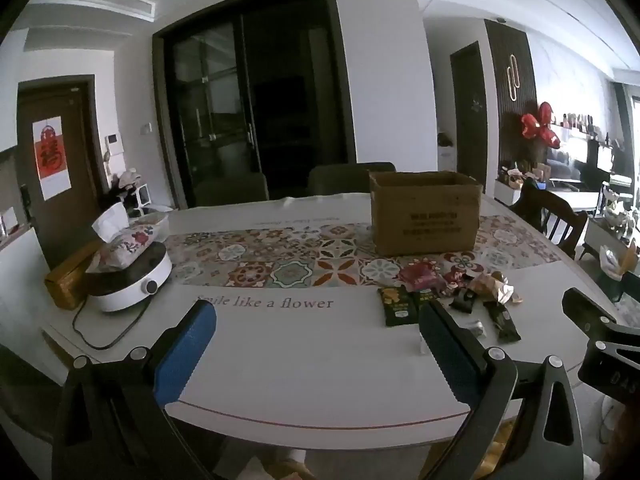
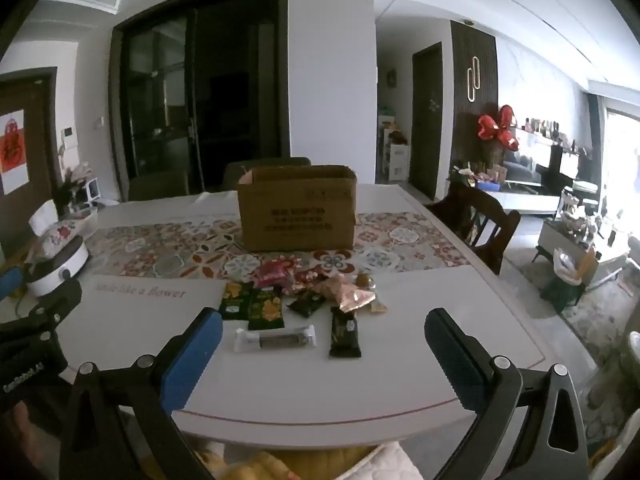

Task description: Organize snacks

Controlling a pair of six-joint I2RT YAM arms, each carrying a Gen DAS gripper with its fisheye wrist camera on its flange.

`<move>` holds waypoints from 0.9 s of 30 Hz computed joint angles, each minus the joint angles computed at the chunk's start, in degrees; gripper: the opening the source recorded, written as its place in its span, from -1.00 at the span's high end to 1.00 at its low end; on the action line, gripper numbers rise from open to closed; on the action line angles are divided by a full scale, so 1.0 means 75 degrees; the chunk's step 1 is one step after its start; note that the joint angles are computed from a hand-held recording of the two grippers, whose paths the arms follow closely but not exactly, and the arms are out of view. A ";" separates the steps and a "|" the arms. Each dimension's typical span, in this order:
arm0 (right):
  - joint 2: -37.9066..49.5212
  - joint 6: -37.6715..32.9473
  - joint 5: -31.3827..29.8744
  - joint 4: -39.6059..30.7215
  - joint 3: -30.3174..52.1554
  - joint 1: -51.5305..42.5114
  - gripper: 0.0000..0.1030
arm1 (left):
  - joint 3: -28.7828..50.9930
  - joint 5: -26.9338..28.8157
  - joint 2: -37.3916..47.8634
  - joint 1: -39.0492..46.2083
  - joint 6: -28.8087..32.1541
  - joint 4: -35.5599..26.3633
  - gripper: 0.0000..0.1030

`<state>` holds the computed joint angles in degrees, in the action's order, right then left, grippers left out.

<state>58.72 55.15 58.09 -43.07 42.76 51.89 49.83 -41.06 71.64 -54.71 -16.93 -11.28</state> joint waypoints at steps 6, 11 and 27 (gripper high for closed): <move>0.0037 -0.0029 0.0059 -0.0028 0.0018 0.0022 -0.99 | 0.0017 0.0215 -0.0101 0.0132 0.0084 -0.0083 -1.00; -0.0002 -0.0022 0.0083 -0.0006 0.0003 0.0039 -0.99 | 0.0066 0.0188 -0.0159 0.0118 0.0130 -0.0117 -1.00; -0.0016 0.0095 0.0155 -0.0165 0.0075 0.0121 -0.99 | 0.0002 -0.0016 -0.0151 -0.0024 0.0171 0.0092 -1.00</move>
